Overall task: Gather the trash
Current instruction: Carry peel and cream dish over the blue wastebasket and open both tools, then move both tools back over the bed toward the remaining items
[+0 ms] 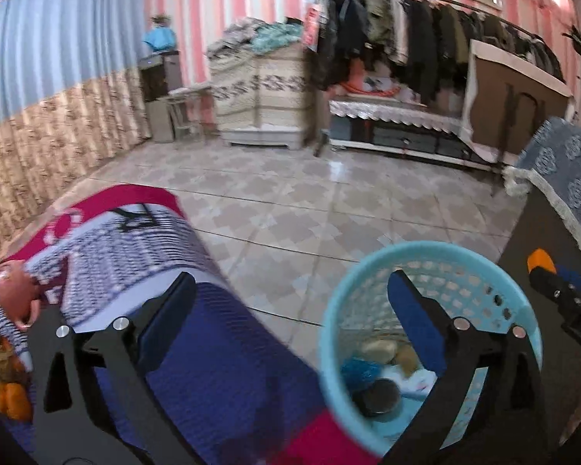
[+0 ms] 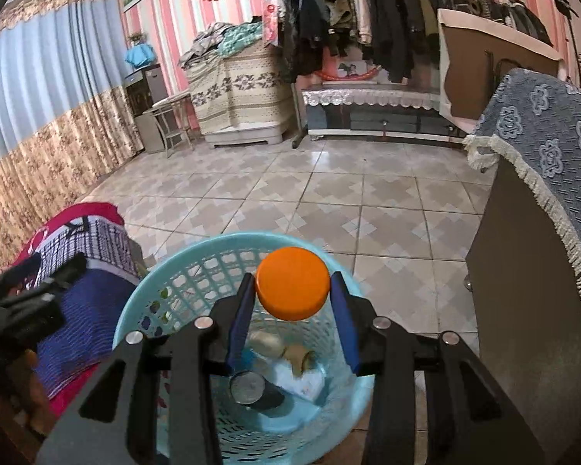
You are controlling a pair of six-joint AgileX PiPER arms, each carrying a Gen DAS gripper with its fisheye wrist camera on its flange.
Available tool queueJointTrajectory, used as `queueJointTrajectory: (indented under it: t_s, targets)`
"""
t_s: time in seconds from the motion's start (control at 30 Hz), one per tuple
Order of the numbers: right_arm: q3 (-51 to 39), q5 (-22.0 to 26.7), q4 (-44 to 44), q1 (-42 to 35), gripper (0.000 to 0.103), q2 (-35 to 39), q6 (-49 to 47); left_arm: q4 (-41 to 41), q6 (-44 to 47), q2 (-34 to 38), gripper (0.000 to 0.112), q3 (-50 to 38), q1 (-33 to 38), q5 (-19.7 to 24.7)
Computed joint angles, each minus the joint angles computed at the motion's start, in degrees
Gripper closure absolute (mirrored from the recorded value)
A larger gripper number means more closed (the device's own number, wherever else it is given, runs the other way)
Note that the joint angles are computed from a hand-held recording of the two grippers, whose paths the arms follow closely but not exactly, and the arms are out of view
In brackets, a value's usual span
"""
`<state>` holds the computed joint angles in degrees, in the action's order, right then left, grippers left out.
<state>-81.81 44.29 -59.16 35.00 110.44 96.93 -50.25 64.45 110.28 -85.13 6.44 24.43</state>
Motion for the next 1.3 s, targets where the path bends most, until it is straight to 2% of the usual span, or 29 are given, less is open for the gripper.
queueJointTrajectory:
  t_s: [0.1,0.2,0.33,0.47,0.5,0.53,0.6,0.67,0.8,0.93,1.3]
  targets:
    - [-3.7,0.9,1.5,0.9,0.063,2.5,-2.9,-1.3,2.1,-1.8,0.016,1.8,2.8,-1.8]
    - [-7.5,1.5,2.6,1.5,0.063,5.0,-4.9,-2.4,2.3,-2.8,0.015,1.7,6.6,0.4]
    - [-11.3,1.3,4.8,1.7,0.063,7.7,-7.7,-3.9,4.0,-4.5,0.015,3.3,10.4,0.1]
    - [-15.0,1.8,6.8,2.1,0.062,9.8,-10.7,-2.8,2.4,-5.0,0.015,2.6,14.3,1.8]
    - [-15.9,2.1,7.1,2.4,0.058,10.3,-11.2,-2.9,2.2,-5.3,0.015,2.7,15.2,2.1]
    - [-16.7,2.5,6.9,2.9,0.047,10.6,-11.4,-2.6,1.7,-5.2,0.015,2.3,15.9,2.6]
    - [-17.9,3.3,5.7,3.9,0.034,10.9,-11.2,-2.4,0.7,-5.0,0.015,1.3,17.7,4.0]
    - [-19.0,3.8,5.4,4.5,0.032,11.2,-11.8,-2.6,0.4,-5.2,0.015,0.9,19.4,4.9]
    - [-19.7,3.9,4.4,5.5,0.019,11.1,-11.9,-3.9,2.3,-6.2,0.015,1.3,22.0,5.1]
    - [-19.7,4.3,2.9,6.4,0.012,10.6,-10.8,-5.0,3.6,-6.6,0.015,1.4,25.2,6.3]
    - [-28.4,6.8,2.6,10.7,0.011,14.3,-16.7,-6.6,6.9,-5.9,0.015,0.4,35.1,9.0]
